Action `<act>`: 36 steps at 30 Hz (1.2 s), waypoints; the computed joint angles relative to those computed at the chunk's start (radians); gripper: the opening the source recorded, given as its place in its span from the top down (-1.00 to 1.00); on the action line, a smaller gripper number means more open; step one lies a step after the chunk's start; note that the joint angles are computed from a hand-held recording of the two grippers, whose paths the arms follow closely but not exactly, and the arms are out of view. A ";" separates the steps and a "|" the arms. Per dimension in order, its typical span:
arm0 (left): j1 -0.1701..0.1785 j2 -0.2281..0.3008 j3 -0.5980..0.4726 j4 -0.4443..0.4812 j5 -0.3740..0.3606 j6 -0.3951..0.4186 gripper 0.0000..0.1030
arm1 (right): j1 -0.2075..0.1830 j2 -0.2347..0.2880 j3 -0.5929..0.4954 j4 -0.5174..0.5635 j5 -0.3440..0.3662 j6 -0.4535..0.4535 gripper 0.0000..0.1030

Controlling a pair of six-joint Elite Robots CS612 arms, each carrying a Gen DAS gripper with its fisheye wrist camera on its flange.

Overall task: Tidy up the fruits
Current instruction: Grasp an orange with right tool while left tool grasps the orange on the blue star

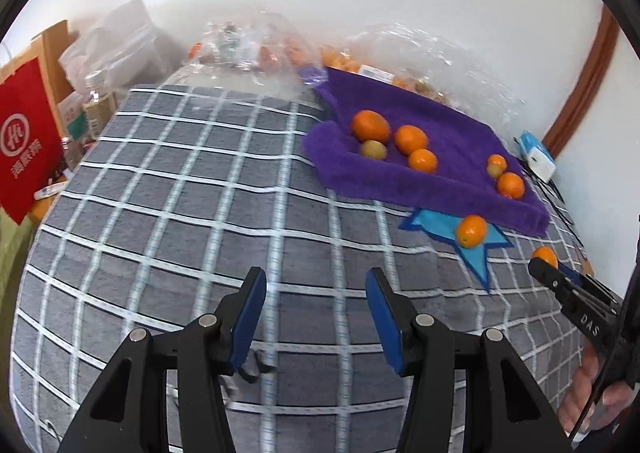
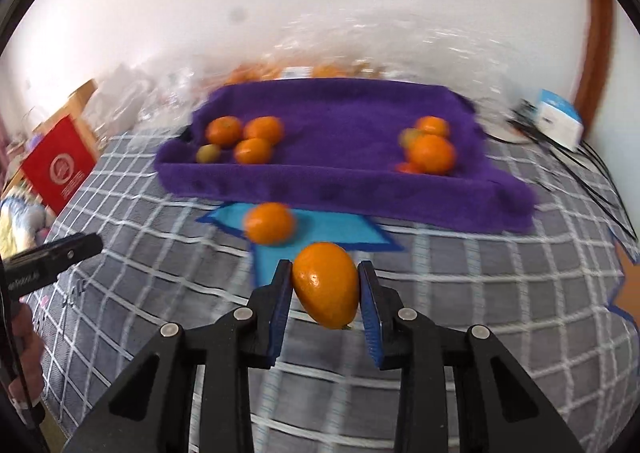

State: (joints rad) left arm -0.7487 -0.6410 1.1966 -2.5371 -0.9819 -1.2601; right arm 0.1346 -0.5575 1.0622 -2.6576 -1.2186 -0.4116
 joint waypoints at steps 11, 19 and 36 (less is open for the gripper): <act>-0.009 0.075 -0.163 0.077 -0.010 0.144 0.04 | -0.038 0.018 -0.028 0.045 -0.042 0.058 0.37; -0.008 0.111 -0.235 0.129 -0.049 0.201 0.04 | -0.044 0.029 -0.026 0.055 -0.028 0.057 0.37; 0.023 0.243 -0.458 0.118 -0.127 0.264 0.03 | -0.060 0.049 -0.060 0.054 -0.025 0.083 0.37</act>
